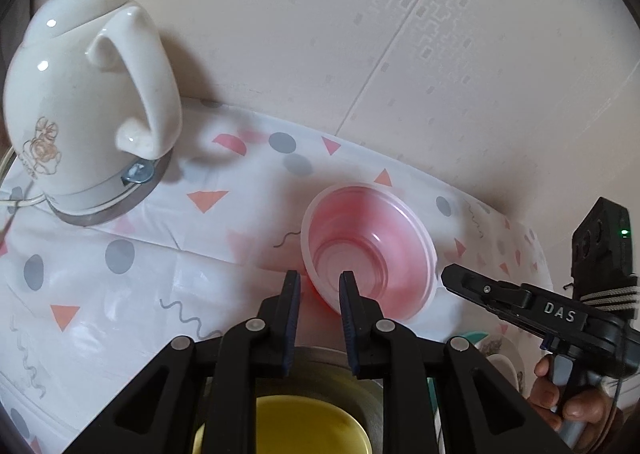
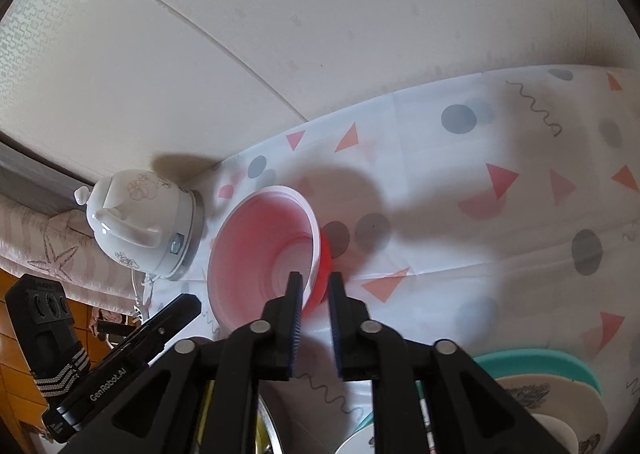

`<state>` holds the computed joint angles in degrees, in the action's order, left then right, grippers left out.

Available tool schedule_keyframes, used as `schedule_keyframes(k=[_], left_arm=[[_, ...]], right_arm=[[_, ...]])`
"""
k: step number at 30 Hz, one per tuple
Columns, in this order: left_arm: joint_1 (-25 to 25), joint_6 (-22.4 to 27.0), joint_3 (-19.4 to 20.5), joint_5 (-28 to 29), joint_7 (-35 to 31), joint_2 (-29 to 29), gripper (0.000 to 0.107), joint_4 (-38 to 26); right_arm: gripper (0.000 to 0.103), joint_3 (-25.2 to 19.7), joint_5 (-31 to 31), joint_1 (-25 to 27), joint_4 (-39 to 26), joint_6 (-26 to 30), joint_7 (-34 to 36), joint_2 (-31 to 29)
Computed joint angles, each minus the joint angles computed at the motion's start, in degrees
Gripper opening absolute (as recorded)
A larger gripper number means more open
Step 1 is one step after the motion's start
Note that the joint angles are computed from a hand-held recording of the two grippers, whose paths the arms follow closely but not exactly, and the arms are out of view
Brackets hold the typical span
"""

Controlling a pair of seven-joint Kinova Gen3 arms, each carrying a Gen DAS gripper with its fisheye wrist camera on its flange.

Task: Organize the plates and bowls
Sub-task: 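Lift the pink-and-red bowl and carry it over the steel bowl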

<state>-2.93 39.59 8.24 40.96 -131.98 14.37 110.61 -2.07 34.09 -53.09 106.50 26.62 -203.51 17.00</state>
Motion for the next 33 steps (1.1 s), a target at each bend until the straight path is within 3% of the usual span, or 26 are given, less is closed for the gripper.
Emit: schedule_keyframes(k=[13, 23, 33], left_arm=[[1.1, 0.5, 1.6, -2.5, 1.8, 3.8, 0.02, -3.1], [-0.1, 0.9, 2.5, 1.3, -3.7, 2.3, 0.02, -1.2], [-0.6, 1.7, 0.9, 7.2, -9.7, -2.5, 0.02, 2.4]], right_arm=[[0.011, -0.6, -1.1, 0.4, -1.9, 2.7, 3.0, 1.2], [0.01, -0.2, -0.2, -0.1, -1.7, 3.6, 2.1, 0.6], [0.01, -1.9, 2.8, -1.0, -1.9, 6.2, -0.6, -0.9]])
